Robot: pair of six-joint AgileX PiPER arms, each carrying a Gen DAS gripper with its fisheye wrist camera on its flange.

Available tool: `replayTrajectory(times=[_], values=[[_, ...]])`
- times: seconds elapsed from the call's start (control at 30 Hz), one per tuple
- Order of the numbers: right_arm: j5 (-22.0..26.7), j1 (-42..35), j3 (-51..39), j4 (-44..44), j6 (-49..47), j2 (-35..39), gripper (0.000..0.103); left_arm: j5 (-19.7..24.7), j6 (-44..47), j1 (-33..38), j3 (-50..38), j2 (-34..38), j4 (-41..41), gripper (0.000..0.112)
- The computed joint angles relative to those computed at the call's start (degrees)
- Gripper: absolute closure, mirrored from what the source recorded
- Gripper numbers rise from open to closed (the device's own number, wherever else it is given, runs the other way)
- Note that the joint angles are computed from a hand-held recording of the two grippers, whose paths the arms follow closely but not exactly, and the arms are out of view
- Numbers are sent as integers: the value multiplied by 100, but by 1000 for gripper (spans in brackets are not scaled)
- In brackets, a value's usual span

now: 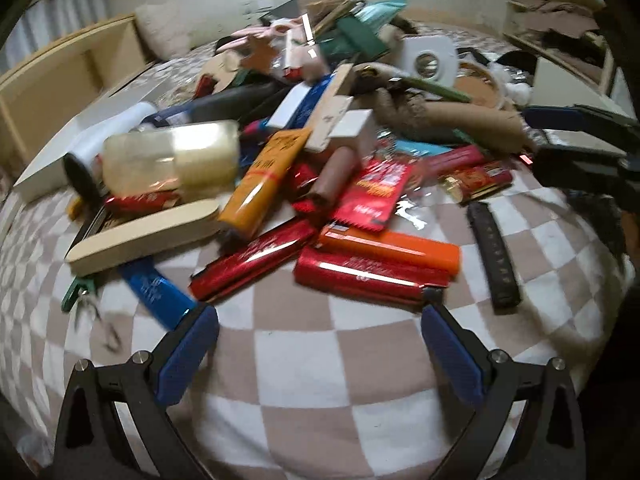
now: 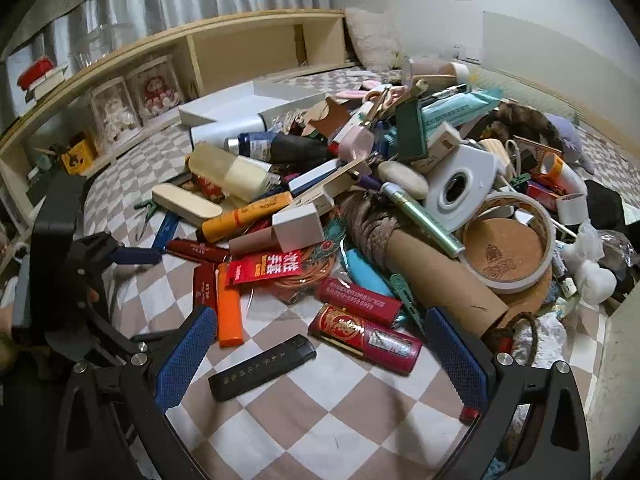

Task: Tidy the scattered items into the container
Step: 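Lower the left tool onto the red tube and close it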

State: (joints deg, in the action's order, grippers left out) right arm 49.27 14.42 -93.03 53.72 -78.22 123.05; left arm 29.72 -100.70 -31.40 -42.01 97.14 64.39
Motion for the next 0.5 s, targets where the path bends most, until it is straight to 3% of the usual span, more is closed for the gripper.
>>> replayTrajectory(times=[0.17,0.23,0.37,0.5], values=[[156,-163,-152,213,165,72,0,-1368,570,670,302,-343,-220,10],[194,-207,-196,272,221,94,0,-1661,1075,884,248,-298,-555,10],[187,-263,-27,567,-63,-10,0,-1825,2208,1098,58,-110,-1369,10],[156,-270,91,681,-254,-75,0,-1629,2649,987,-168,114,-1440,10]])
